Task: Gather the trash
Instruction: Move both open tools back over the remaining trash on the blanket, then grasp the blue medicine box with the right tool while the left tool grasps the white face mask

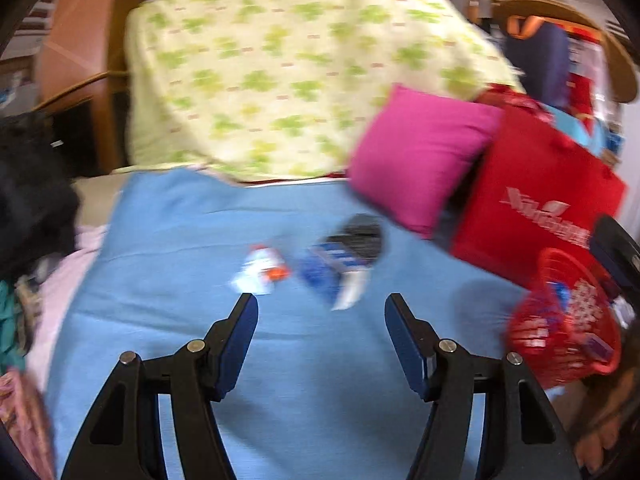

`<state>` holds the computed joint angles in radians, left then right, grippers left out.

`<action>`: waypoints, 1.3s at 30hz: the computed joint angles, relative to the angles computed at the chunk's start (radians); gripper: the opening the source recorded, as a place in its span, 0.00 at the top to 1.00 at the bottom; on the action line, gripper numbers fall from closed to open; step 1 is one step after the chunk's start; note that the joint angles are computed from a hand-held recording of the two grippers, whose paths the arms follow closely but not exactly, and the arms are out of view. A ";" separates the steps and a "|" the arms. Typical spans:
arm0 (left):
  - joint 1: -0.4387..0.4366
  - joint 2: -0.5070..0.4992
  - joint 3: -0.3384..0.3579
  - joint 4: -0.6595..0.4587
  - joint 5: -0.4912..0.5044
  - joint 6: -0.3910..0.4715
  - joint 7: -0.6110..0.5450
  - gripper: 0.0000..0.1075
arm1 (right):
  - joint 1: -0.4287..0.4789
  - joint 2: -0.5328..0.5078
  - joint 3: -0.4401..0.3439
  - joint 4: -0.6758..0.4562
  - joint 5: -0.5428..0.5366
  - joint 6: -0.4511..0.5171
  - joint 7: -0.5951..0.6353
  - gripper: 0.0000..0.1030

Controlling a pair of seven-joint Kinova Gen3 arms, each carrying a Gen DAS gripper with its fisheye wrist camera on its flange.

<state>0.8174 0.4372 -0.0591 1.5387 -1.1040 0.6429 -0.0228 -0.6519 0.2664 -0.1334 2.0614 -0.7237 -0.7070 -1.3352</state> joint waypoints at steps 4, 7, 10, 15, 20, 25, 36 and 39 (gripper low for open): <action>-0.018 -0.017 -0.025 0.050 -0.008 0.056 0.070 0.38 | -0.036 0.044 0.010 -0.059 -0.032 0.070 0.083 0.35; -0.075 -0.046 -0.019 0.105 0.012 0.033 0.135 0.38 | -0.125 0.073 0.129 -0.109 -0.038 0.175 0.083 0.35; -0.122 -0.073 -0.020 0.160 0.020 0.011 0.206 0.38 | -0.142 0.107 0.190 -0.172 -0.065 0.297 0.092 0.35; -0.185 -0.061 0.009 0.164 0.072 0.008 0.205 0.38 | -0.015 0.187 0.159 -0.307 -0.144 0.500 0.110 0.35; -0.209 -0.022 0.020 0.111 0.162 0.005 0.108 0.38 | 0.005 0.273 0.255 -0.429 -0.160 0.680 0.055 0.35; -0.210 0.016 0.009 0.047 0.256 0.000 -0.002 0.38 | 0.067 0.374 0.216 -0.568 -0.073 0.744 0.000 0.35; -0.244 0.144 -0.016 -0.123 0.427 -0.029 -0.274 0.38 | -0.012 0.624 0.454 -0.951 0.072 1.019 -0.289 0.35; -0.249 0.189 -0.037 -0.179 0.456 -0.062 -0.341 0.38 | 0.025 0.673 0.433 -1.036 0.107 1.077 -0.345 0.35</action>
